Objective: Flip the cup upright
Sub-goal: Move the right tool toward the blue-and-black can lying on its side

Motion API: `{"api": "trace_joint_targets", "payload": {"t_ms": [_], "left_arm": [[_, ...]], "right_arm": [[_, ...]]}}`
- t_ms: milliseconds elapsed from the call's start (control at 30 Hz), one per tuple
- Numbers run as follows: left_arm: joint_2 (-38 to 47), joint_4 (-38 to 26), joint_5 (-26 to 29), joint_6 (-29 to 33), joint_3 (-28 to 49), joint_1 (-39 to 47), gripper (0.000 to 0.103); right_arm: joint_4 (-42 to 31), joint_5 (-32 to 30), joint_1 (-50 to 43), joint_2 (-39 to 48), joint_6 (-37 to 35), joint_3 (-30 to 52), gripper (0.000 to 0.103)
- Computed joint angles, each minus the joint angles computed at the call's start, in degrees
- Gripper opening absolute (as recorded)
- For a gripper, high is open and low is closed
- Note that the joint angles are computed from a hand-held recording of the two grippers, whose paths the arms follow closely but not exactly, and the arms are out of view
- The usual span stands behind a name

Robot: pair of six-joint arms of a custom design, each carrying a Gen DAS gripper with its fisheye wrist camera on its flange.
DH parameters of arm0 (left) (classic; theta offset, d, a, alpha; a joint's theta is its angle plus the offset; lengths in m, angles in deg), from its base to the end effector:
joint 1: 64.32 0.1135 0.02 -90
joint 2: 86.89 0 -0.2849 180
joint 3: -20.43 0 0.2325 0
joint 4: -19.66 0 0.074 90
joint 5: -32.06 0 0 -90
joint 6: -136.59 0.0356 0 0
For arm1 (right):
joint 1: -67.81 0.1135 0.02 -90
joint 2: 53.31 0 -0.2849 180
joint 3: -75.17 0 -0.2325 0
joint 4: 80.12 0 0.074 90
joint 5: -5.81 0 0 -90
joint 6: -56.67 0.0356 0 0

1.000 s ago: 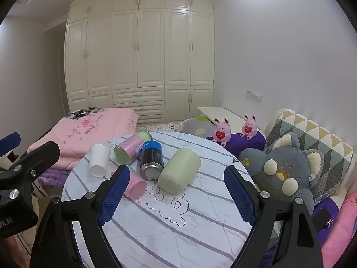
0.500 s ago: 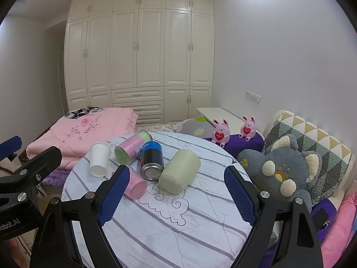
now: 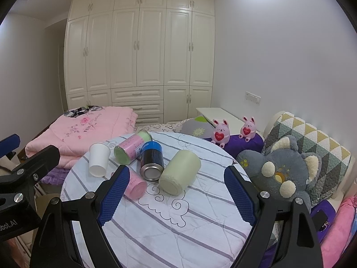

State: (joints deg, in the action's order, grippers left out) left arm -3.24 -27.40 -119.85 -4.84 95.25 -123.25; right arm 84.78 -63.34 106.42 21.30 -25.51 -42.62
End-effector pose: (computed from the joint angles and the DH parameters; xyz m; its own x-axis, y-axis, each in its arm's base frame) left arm 0.1658 -0.2143 0.2858 -0.3821 -0.0791 -0.9207 -0.2418 0.9702 0.0170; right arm 0.2162 0.1565 0.2887 -0.4032 -0.1593 -0.9011 -0.2842 0.9578 -0.0421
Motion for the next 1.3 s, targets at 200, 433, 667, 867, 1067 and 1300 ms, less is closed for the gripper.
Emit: {"api": "trace_joint_targets", "payload": {"t_ms": [200, 433, 667, 867, 1067, 1300], "left_arm": [[-0.2, 0.7, 1.2, 1.2, 0.0, 1.3, 0.103], [-0.1, 1.3, 1.9, 1.9, -0.1, 2.1, 0.103], [-0.4, 3.9, 4.1, 3.9, -1.4, 4.4, 0.103], [-0.9, 6.1, 6.2, 5.6, -2.5, 6.9, 0.103], [-0.9, 8.4, 8.5, 7.6, -3.2, 9.5, 0.103], [-0.8, 12.1, 12.0, 10.8, -4.5, 13.9, 0.103]], "right_arm": [[-0.8, -0.8, -1.0, 0.7, -0.2, 0.7, 0.088], [-0.8, -0.9, -1.5, 2.6, -0.3, 1.8, 0.088], [-0.3, -1.3, -1.7, 5.4, -0.4, 3.1, 0.088], [0.0, -1.2, -1.5, 7.5, -0.4, 4.1, 0.088], [0.0, -1.4, -1.7, 10.4, -0.3, 6.3, 0.088], [-0.8, -2.8, -2.4, 15.3, -0.6, 10.4, 0.088]]}}
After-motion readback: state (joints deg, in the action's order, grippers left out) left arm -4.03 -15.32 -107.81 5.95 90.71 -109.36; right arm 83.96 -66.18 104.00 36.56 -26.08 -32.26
